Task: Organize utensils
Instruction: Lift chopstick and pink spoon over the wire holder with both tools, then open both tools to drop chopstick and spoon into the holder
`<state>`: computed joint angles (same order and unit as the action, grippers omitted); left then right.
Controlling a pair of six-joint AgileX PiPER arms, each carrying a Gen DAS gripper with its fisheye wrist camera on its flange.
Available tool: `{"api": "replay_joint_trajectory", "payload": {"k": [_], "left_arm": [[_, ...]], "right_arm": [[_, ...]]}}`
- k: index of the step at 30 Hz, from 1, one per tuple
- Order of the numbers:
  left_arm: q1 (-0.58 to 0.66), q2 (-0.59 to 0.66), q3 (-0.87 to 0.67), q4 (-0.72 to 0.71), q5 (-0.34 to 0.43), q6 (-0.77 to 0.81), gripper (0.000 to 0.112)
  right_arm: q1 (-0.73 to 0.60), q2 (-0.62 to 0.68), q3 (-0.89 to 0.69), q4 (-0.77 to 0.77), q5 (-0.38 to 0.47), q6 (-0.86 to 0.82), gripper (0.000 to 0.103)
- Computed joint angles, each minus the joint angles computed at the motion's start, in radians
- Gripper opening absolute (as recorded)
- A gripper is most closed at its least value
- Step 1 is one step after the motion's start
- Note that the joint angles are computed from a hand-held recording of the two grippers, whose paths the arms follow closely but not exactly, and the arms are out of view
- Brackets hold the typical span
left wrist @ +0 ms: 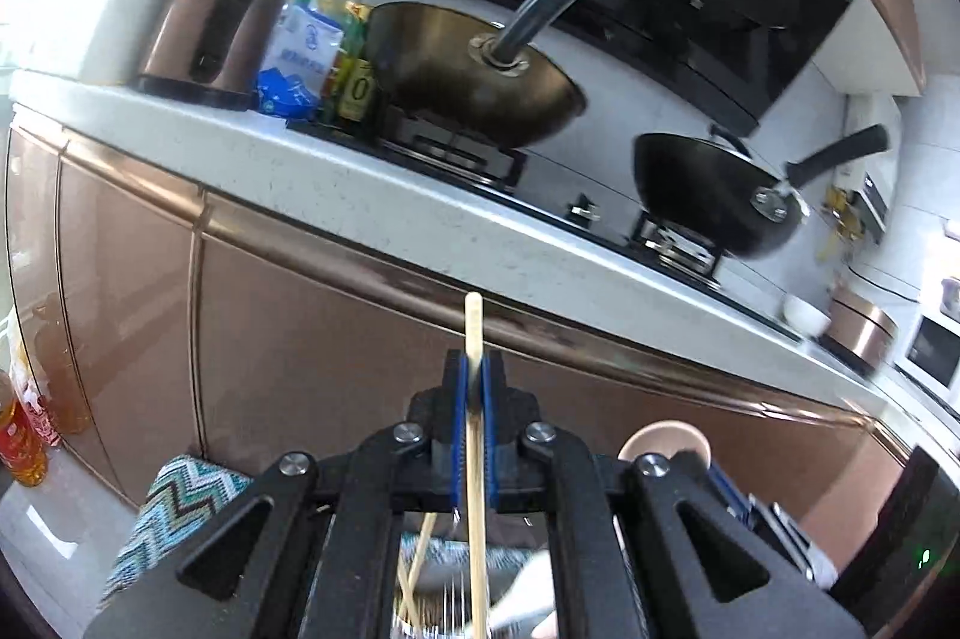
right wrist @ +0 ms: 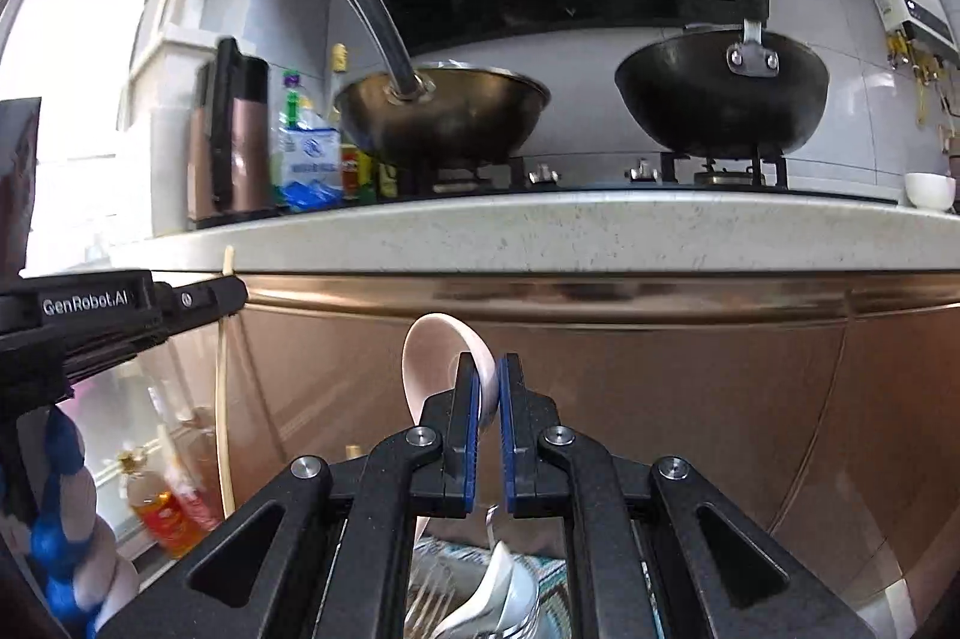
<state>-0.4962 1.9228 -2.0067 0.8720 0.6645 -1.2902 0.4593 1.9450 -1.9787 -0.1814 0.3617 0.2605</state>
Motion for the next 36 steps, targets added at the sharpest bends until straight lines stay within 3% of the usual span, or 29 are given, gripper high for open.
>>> {"api": "replay_joint_trajectory", "payload": {"k": [9,14,18,20,26,32,36], "left_arm": [[-0.013,0.123,0.044,0.363,-0.01,-0.341,0.004],[-0.027,0.116,0.156,0.498,-0.012,-0.489,0.005],[-0.038,0.072,0.225,0.521,-0.006,-0.517,0.007],[-0.048,0.031,0.268,0.544,0.008,-0.532,0.011],[-0.085,-0.122,0.365,0.525,0.068,-0.48,0.017],[-0.177,-0.279,0.404,0.481,0.2,-0.321,0.019],[-0.272,-0.371,0.402,0.448,0.329,-0.195,0.019]], "right_arm": [[0.018,0.075,0.071,-0.43,-0.107,0.397,0.007],[0.012,0.057,0.158,-0.492,-0.165,0.473,0.008],[0.016,0.003,0.247,-0.592,-0.2,0.567,0.027],[0.018,-0.025,0.277,-0.666,-0.2,0.648,0.03],[0.026,-0.165,0.365,-0.713,-0.166,0.706,0.03],[0.068,-0.343,0.424,-0.634,-0.091,0.602,0.031],[0.111,-0.463,0.444,-0.554,-0.02,0.502,0.032]]}}
